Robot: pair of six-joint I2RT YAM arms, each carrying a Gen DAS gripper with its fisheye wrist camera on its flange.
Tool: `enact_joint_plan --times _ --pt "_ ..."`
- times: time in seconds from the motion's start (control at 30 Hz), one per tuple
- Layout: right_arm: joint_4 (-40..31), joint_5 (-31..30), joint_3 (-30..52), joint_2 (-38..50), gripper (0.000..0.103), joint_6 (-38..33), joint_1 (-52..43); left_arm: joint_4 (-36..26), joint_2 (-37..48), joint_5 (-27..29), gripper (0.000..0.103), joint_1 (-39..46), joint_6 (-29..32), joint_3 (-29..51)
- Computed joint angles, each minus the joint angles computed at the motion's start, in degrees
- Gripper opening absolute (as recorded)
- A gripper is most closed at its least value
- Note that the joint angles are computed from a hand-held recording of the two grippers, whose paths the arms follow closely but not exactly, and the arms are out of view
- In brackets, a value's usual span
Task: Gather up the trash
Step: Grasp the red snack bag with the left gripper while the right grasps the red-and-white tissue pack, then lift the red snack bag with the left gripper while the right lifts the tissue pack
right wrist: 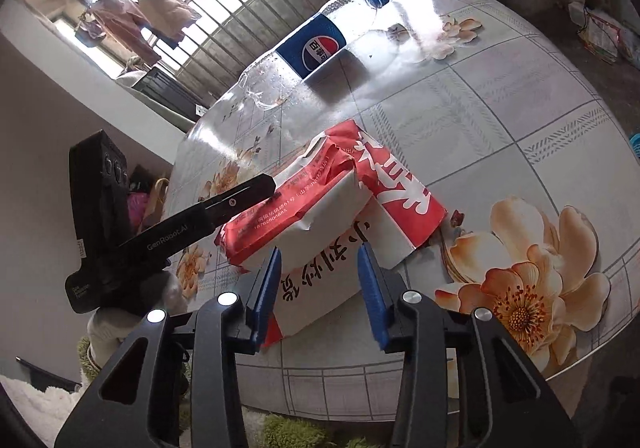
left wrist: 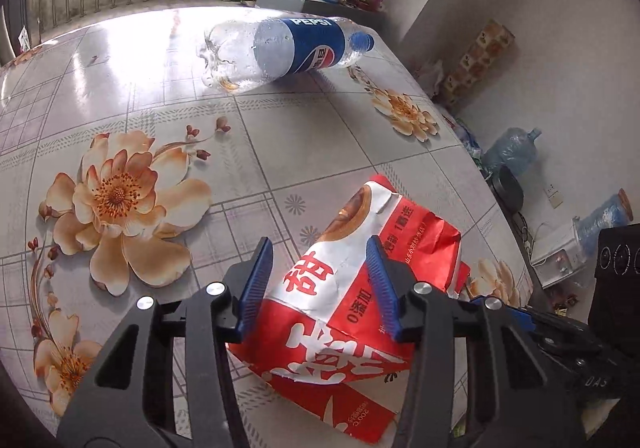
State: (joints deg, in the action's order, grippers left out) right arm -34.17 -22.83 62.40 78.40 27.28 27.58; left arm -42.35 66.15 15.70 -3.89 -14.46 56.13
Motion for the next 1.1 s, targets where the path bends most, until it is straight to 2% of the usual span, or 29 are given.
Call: enact_joint_plan --times 0.27,0.5,0.67,0.73,0.93,1.1 --pt "0.9 0.61 2.92 4.24 0.034 -0.67 -2.05 -0.66 -4.27 1.26 0.044 -2.87 -0.99 -2.89" --pt "1.69 0.97 1.97 3.7 0.034 0.96 -3.95 0.98 -8.68 11.6 0.044 -0.36 -0.98 -8.01" --pt "4.24 0.4 0.21 3.22 0.034 2.93 -4.63 0.12 -9.32 16.21 0.044 2.29 1.36 -8.89" --pt "4.9 -0.2 0.02 3.37 0.026 3.24 -5.02 -0.53 -9.71 16.72 0.044 3.26 2.13 -8.9" --pt "5.08 0.14 0.46 1.58 0.023 1.8 -4.95 -1.68 -10.29 18.07 0.045 6.24 3.57 -8.7" --pt "5.26 -2.29 1.3 0.95 0.021 1.8 -6.6 -2.29 -11.84 18.98 0.046 7.36 4.84 -7.95"
